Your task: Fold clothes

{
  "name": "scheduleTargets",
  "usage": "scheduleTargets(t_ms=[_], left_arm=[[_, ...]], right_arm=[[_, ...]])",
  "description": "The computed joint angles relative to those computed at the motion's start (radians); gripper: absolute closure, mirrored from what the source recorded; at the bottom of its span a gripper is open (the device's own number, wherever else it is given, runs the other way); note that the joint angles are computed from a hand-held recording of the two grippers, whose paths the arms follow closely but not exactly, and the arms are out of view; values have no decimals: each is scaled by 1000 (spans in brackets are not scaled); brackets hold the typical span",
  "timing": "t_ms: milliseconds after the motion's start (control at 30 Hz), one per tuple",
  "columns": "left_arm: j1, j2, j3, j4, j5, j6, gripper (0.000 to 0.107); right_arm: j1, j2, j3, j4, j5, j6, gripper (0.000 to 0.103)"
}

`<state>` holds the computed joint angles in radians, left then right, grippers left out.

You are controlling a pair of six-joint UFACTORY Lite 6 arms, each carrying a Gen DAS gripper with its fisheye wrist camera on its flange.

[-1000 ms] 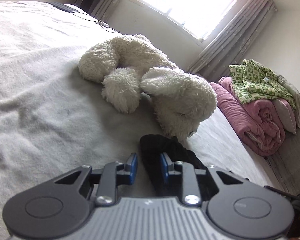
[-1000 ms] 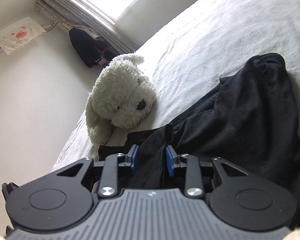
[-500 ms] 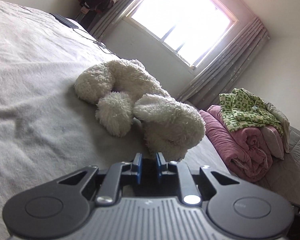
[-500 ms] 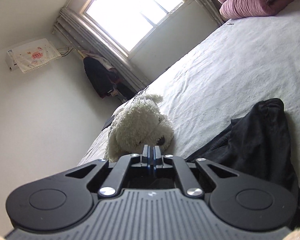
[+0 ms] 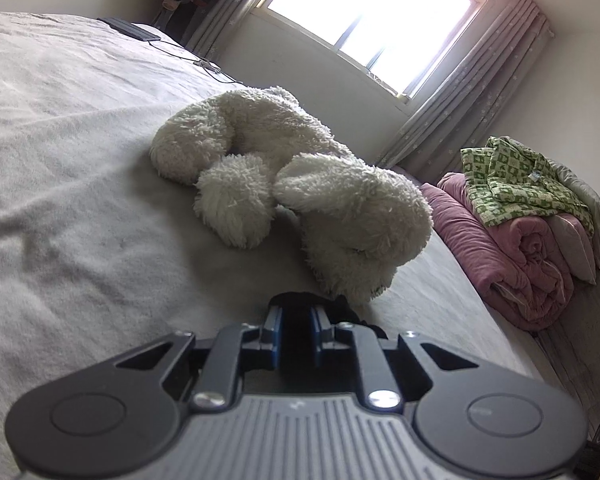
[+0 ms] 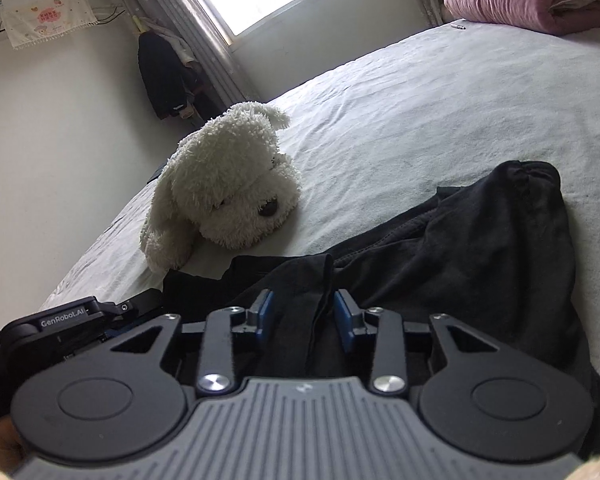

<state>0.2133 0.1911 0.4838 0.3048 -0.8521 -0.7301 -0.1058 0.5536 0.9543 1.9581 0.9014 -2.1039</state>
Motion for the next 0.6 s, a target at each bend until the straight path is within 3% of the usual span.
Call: scheduleTargets(t_ms=[33, 133, 167, 367, 600], left_arm=[[-8, 0, 4, -7, 6, 9, 93], [-28, 3, 16, -34, 22, 32, 94], [-33, 4, 18, -42, 24, 39, 94], [-43, -8, 20, -67, 19, 62, 94], [-85, 29, 59, -87, 25, 102, 94]], right_arm=[[-1, 5, -1, -4, 16, -3, 70], [-8, 22, 9, -37, 68, 17, 95], [-11, 11, 0, -37, 80, 17, 98], [-32, -126, -103, 6, 132, -22, 100], [-22, -239, -148, 55, 24, -51, 100]])
